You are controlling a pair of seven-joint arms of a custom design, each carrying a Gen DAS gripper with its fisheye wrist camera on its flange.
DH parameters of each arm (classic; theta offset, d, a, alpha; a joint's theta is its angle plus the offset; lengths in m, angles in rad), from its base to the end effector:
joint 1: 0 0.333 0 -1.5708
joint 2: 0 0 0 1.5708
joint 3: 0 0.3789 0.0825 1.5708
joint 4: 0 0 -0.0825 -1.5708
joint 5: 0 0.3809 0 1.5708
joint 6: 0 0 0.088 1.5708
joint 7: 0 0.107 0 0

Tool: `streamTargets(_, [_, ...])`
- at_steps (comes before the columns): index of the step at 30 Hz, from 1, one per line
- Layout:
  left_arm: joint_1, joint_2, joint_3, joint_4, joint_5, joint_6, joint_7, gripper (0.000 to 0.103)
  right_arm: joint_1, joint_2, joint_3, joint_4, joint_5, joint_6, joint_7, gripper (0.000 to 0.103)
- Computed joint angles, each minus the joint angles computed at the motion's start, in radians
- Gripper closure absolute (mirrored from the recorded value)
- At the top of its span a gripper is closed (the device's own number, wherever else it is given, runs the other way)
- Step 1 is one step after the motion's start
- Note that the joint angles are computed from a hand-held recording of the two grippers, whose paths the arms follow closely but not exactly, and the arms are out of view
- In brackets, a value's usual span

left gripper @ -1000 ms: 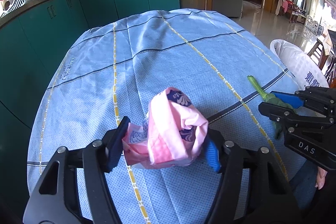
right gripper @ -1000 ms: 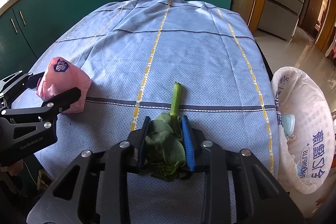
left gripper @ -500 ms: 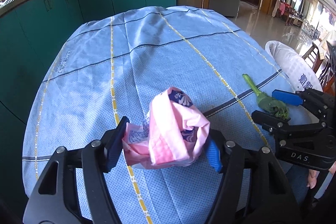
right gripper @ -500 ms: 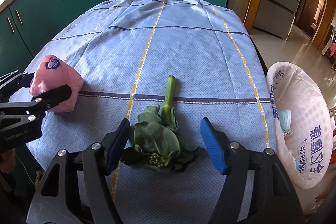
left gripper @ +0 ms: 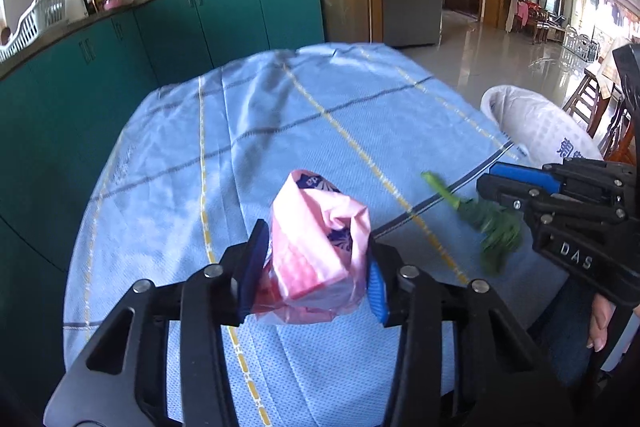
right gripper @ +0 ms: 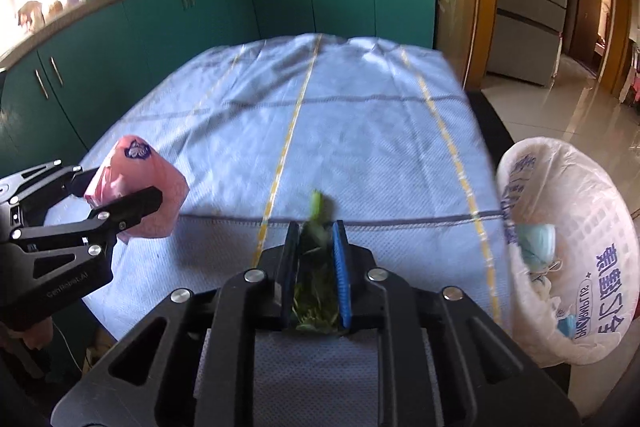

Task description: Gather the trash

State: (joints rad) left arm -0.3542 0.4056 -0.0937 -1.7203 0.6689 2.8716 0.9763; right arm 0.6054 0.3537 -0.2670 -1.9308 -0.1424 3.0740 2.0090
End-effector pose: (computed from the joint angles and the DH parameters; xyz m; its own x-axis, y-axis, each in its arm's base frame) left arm 0.6417 -0.3345 0.4911 -0.3498 -0.9292 -0.1189 -0.6205 0.3249 -0.7137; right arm 0.6357 0.2603 0.4657 0.1403 -0.9834 -0.1151 -0.7009 -0.0166 -0.7130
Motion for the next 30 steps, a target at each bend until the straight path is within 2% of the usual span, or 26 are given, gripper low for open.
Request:
streamTargets(3, [-0.013,-0.005,0.006,0.007,0.02,0.007,-0.009,0.059,0.024,-0.019,-0.041,-0.021,-0.01,0.028,0.024,0.085])
streamTargets(5, [-0.013,-0.006,0.002,0.011,0.02,0.007,-0.005,0.059,0.023,-0.027,-0.045,-0.028,-0.007,0.031,0.023,0.085])
streamTargets(6, [-0.012,-0.005,-0.001,0.013,0.016,0.004,-0.001,0.059,0.013,-0.028,-0.036,-0.028,0.001,0.032,0.02,0.085])
streamTargets(8, [-0.013,-0.004,0.001,0.017,0.015,-0.004,-0.004,0.059,-0.064,-0.027,0.055,-0.017,0.047,0.003,-0.038,0.083])
streamTargets(9, [-0.011,-0.004,-0.001,0.017,0.011,-0.007,-0.004,0.059,-0.087,-0.019,0.086,-0.005,0.065,-0.023,-0.058,0.073])
streamTargets(10, [-0.009,-0.004,-0.003,0.016,0.007,-0.01,-0.003,0.059,-0.087,-0.011,0.089,0.003,0.067,-0.038,-0.059,0.066])
streamTargets(11, [-0.01,-0.005,0.0,0.014,0.01,-0.01,-0.007,0.059,-0.083,-0.002,0.089,0.012,0.064,-0.057,-0.058,0.054])
streamTargets(13, [-0.011,-0.007,0.005,0.011,0.014,-0.013,-0.017,0.059,-0.057,0.017,0.068,0.028,0.035,-0.091,-0.035,0.049])
streamTargets(15, [-0.01,-0.008,0.008,0.007,0.018,-0.014,-0.025,0.059,-0.069,0.035,0.087,0.049,0.031,-0.131,-0.035,0.047])
streamTargets(17, [-0.007,-0.008,0.007,0.007,0.02,-0.016,-0.027,0.059,-0.052,0.041,0.069,0.05,0.002,-0.125,-0.008,0.044])
streamTargets(20, [0.002,-0.004,-0.002,0.003,0.009,-0.02,-0.019,0.059,-0.039,0.044,0.054,0.057,-0.038,-0.139,0.023,0.044])
streamTargets(23, [0.039,0.005,-0.043,-0.002,-0.058,-0.028,0.036,0.059,-0.033,0.046,0.046,0.058,-0.07,-0.14,0.05,0.045])
streamTargets(25, [0.067,0.011,-0.074,-0.006,-0.122,-0.029,0.082,0.058,-0.029,0.043,0.042,0.05,-0.087,-0.125,0.069,0.053])
streamTargets(26, [0.078,0.013,-0.085,-0.009,-0.15,-0.027,0.101,0.057,-0.036,0.042,0.051,0.049,-0.088,-0.121,0.064,0.061])
streamTargets(29, [0.08,0.013,-0.08,-0.019,-0.186,-0.015,0.12,0.051,-0.065,0.04,0.094,0.051,-0.072,-0.115,0.018,0.08])
streamTargets(30, [0.083,0.011,-0.078,-0.026,-0.195,-0.005,0.122,0.046,-0.053,0.039,0.081,0.049,-0.08,-0.107,0.024,0.083])
